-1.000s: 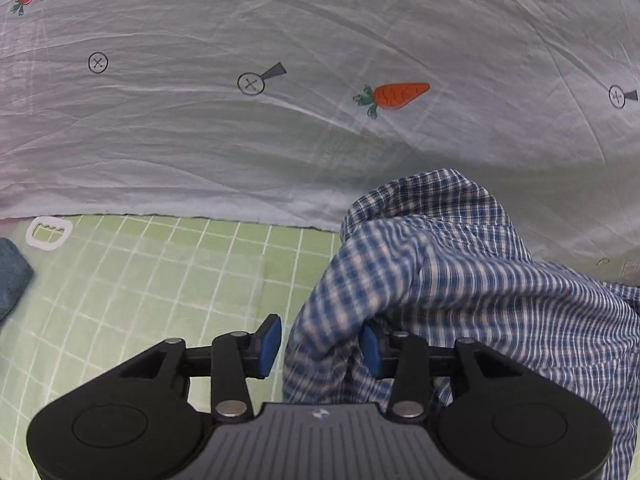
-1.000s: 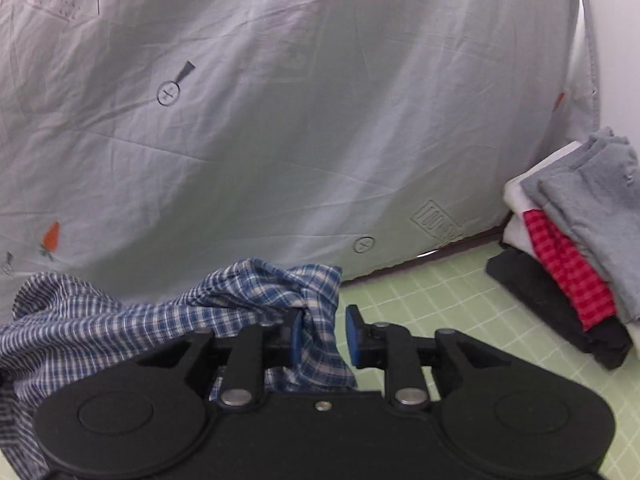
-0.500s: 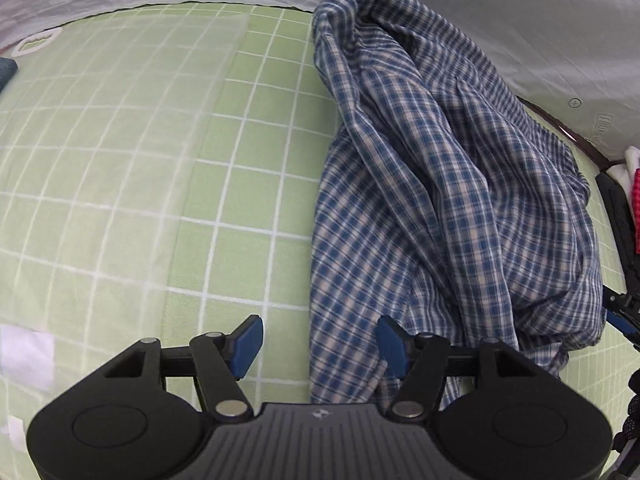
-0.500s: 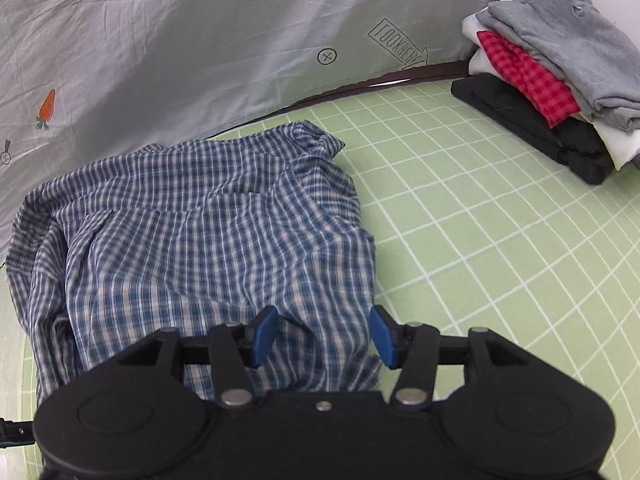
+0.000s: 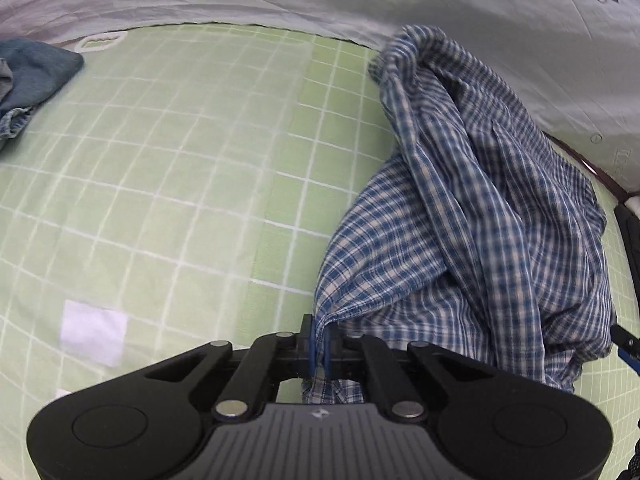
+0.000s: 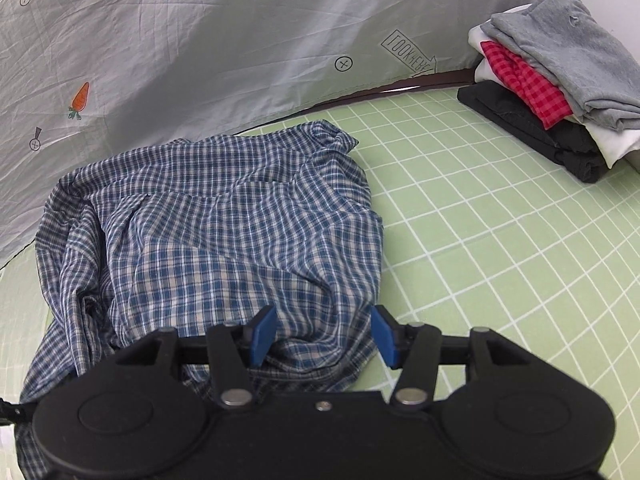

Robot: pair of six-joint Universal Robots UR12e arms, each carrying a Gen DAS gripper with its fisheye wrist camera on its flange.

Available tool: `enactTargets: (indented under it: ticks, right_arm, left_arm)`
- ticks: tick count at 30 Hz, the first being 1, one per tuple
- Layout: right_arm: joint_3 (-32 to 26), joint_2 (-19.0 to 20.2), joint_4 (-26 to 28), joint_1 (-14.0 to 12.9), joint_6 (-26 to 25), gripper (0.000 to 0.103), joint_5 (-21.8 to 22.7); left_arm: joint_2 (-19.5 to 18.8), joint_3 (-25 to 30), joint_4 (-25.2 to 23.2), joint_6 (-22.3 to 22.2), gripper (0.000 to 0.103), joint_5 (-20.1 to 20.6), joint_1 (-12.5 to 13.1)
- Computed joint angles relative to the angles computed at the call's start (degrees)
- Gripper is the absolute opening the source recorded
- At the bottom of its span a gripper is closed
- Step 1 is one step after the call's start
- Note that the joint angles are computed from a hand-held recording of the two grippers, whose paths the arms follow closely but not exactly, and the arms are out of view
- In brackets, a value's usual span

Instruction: Fold clothes

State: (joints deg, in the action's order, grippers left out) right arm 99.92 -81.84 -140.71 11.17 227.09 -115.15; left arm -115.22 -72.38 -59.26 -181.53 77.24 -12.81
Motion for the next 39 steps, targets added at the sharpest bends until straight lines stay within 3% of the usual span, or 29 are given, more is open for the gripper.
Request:
enactTargets:
  ticks: [5,8,12,13,16,21,24,27,29,34,39]
  right_arm:
    - [-0.1,0.1,0.4,0.3,0.9,0.053,0.5]
    - [-0.1,0.1,0.2,0.3,0.5,0.053,0.4]
    - [-0.2,0.2,0.8,0.3,0.6,0.053,0.2]
    - [-0.2,0.2,1.0,0.3,0.6,0.053,0.1]
    - [-0.2,0.2,1.5,0.2,0.4,0.053,0.1]
    - [-0.6,0.5,1.9,0.3,-0.5,0.053,0.6]
    - [-0.5,0.5,1.5,0.5,-1.9,0.055,1.1]
    - [-0.4,0.4,1.8,0.7,-2.9,0.059,1.6]
    - [-0.3,0.1,2.7,0.8,-3.2,0.069,1.8]
    - [0.6,-0.8,4.1,0.6,-3.0,0.077,1.3]
    - [1.5,-1.6,4.3,0.0,-2.3,0.079,1.7]
  left_arm:
    - [0.1,1.5,4.9,-0.6,0.005,7.6,2.2]
    - [-0.8,3.3,6.4,-2.1,0.005,8.4,3.8]
    - [-2.7,6.1,6.7,-3.9,0.013,16.7,3.5]
    - [-2.7,6.2,6.3,-4.2,0.013,17.1,3.6]
    - [-2.1,5.2,6.2,-5.9,0.019,14.1,3.7]
    - [-0.7,2.6,5.3,-4.6,0.056,10.4,2.2]
    - [0.0,1.5,4.5,-5.5,0.064,7.3,1.6]
    - [0.6,0.8,4.6,-6.2,0.076,7.2,0.8]
    - [1.3,0.0,5.6,-6.1,0.077,7.0,0.5]
    - [2.8,-1.9,8.8,-6.6,0.079,6.6,0.1]
    - [3.2,-2.7,7.8,-2.5,0.079,2.6,-0.6]
